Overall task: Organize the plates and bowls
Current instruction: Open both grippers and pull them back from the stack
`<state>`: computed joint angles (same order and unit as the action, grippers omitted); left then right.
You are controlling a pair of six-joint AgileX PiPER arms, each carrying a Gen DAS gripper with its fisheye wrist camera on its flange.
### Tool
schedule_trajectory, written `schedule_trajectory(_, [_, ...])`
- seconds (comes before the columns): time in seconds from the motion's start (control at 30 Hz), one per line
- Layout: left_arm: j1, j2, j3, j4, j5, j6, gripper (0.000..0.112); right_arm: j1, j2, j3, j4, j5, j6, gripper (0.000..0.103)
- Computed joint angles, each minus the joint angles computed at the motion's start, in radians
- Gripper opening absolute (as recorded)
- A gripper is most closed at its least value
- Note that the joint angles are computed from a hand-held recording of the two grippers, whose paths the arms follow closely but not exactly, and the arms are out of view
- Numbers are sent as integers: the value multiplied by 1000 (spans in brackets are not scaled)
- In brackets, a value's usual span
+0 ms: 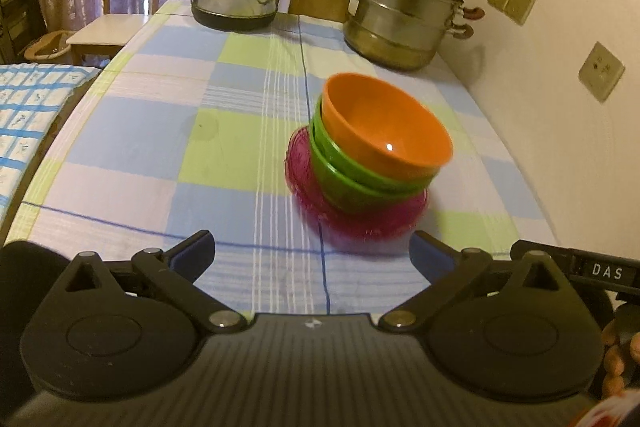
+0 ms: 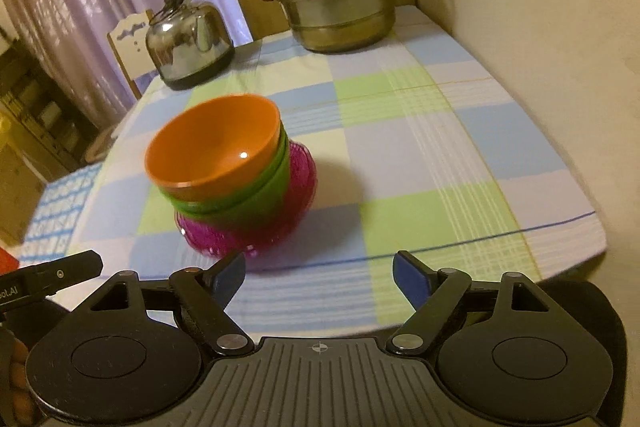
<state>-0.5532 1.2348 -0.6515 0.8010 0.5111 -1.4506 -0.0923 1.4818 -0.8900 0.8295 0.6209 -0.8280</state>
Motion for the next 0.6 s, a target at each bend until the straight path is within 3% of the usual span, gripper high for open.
schedule_trajectory(0.13, [-125, -3, 13, 84, 115, -103, 101, 18, -68, 77, -25, -40, -15, 81])
schedule_trajectory(0.3, [-203, -9, 16, 45, 204, -99, 101, 40, -144, 143, -82, -66, 29, 81])
schedule_trajectory(0.6, [-272, -72, 38, 6, 297, -137, 101, 55, -231, 207, -146, -68, 69, 81])
